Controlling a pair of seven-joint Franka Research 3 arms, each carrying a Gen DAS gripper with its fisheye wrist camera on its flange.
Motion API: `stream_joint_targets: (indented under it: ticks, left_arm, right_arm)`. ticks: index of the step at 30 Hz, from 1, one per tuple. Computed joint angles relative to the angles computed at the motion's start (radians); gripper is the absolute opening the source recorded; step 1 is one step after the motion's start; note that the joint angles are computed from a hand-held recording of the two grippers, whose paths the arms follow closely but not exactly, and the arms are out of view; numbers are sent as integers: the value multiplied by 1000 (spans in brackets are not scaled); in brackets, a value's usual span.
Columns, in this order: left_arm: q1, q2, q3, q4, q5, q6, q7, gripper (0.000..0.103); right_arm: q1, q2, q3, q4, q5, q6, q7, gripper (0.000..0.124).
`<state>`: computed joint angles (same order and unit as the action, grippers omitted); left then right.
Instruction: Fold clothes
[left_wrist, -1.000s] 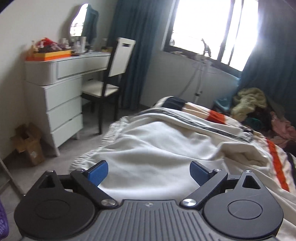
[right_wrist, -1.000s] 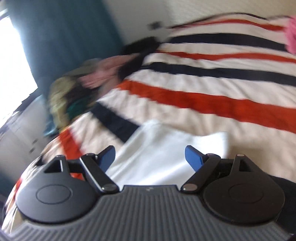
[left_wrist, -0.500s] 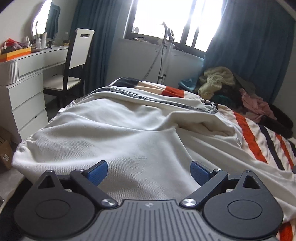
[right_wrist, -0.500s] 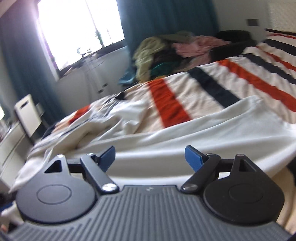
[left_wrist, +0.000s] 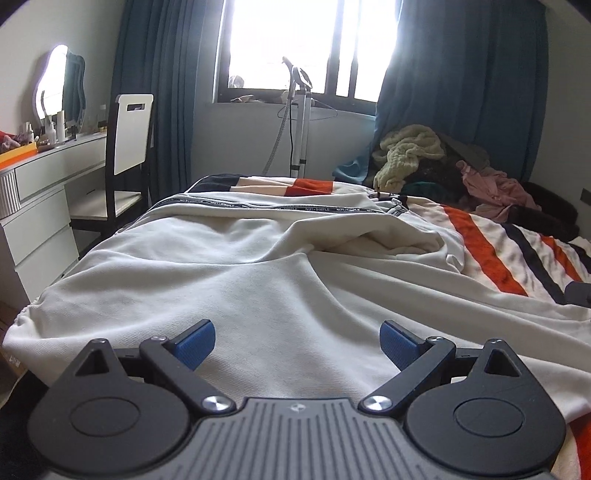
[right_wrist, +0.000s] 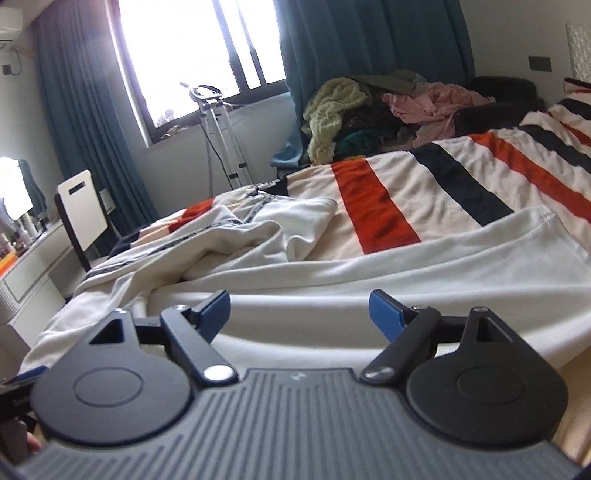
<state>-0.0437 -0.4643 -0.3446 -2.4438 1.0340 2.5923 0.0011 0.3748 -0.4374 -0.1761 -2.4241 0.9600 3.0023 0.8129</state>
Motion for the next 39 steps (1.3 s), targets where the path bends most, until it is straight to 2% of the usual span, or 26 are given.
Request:
stream_joint_targets:
  ticks: [5,9,13,15,18,21,22,24,27,31,34,38,39]
  left_arm:
    - [3,-3,5,-6,3,15,1,97]
    - [13,-17,4,-11,17,29,-25,97]
    - [14,-26,15,-17,-9,40,-14,97]
    - [14,-28,20,-20,-29,40,-4,97]
    - [24,-31,25,-30,-54,54,-12,97]
    - [51,-27,17,-41,-56,65,-65,97]
    - [53,-19,19,-41,-70,60,-71,97]
    - [68,4,25,-41,-63,91,-101,97]
    - [98,56,21,-18,-27,118,-153,97]
    - [129,131,20,23,94,162,-257,97]
    - [126,176,37,43,201,191,-330,97]
    - [110,223,66,75,345,210,-437,98]
    - [102,230,74,81,374,208,-457,98]
  right_arm:
    - [10,8,-14,7,30,-20,-12,84]
    - [62,9,-49,14,133,-9,-106,84]
    - [63,57,-44,63,216,-30,-172,84]
    - [45,107,-34,117,227,-76,-165,84]
    - [40,210,-56,237,326,-186,-210,82]
    - [-2,376,-67,408,358,-352,-129,77]
    - [-21,438,-62,471,359,-394,-82,69]
    - [-38,545,-39,578,307,-356,17,64]
    - [-49,691,-12,720,196,-288,144,64]
    - [-64,866,11,887,109,-227,317,64]
    - [-58,987,0,994,23,-175,474,64]
    - [-156,1088,153,1113,142,-67,403,64]
    - [-175,1109,184,1147,154,-60,369,49]
